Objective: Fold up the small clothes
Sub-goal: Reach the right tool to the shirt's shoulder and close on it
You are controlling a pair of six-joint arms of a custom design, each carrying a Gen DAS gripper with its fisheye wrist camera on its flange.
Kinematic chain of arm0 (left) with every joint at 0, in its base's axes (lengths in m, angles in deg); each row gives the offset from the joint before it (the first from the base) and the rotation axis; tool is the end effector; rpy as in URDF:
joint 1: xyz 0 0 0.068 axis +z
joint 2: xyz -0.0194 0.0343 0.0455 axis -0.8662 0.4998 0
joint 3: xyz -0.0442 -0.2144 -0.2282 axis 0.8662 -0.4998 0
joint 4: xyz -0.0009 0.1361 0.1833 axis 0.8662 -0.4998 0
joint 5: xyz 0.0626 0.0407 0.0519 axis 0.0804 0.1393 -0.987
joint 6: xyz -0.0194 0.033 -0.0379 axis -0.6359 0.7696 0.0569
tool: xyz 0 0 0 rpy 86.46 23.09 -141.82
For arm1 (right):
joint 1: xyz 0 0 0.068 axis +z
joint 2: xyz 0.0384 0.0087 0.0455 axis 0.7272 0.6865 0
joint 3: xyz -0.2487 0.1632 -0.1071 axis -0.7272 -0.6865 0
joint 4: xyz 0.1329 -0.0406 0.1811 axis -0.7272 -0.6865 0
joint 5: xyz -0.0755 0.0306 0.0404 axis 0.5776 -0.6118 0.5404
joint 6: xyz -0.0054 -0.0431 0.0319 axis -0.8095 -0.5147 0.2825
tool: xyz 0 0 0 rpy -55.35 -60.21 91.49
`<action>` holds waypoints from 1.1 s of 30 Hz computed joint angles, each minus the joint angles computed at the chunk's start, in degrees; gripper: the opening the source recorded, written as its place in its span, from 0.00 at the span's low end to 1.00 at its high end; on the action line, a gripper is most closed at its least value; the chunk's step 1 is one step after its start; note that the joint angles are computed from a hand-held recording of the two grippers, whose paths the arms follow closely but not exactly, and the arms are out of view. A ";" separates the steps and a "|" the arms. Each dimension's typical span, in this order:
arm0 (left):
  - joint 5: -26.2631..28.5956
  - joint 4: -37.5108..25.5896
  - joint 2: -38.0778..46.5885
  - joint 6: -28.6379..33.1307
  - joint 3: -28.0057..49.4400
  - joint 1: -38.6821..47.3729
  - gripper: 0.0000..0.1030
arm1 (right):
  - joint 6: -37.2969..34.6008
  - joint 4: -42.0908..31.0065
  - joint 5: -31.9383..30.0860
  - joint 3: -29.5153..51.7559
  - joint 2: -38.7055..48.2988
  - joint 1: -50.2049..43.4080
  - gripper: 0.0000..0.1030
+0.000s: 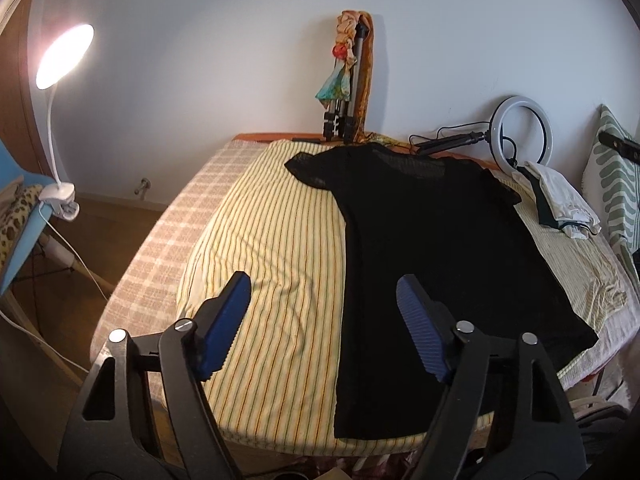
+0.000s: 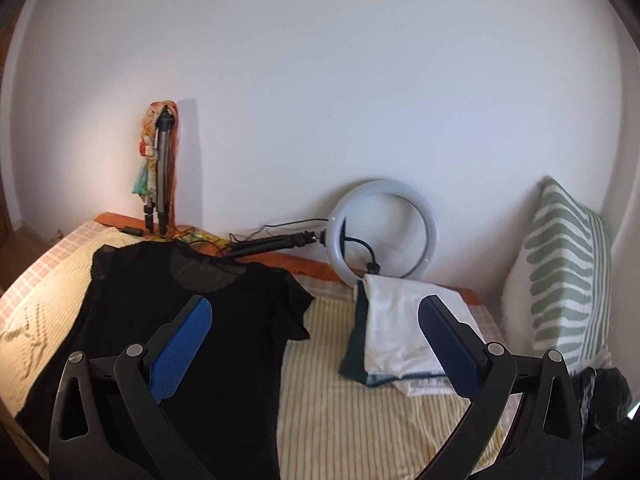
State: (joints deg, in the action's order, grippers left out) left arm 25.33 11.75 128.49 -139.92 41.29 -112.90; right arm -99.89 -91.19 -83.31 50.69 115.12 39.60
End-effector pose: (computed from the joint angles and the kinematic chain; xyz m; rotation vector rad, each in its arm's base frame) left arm 0.1403 -0.1444 0.2187 -0.4218 2.2514 0.0687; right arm 0.3510 -0.0355 0.3312 -0.3508 2.0998 -0.0255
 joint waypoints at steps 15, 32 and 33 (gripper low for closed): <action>18.15 34.74 6.58 -1.32 -21.54 3.28 0.34 | 5.68 -16.90 -1.36 23.48 16.56 19.63 0.77; 16.67 44.74 21.11 1.10 -20.45 -0.21 0.21 | 17.20 -38.11 -5.67 64.30 49.08 36.31 0.62; 16.32 44.97 21.76 2.16 -20.11 0.01 0.11 | 17.37 -40.10 -5.50 68.40 51.54 36.93 0.62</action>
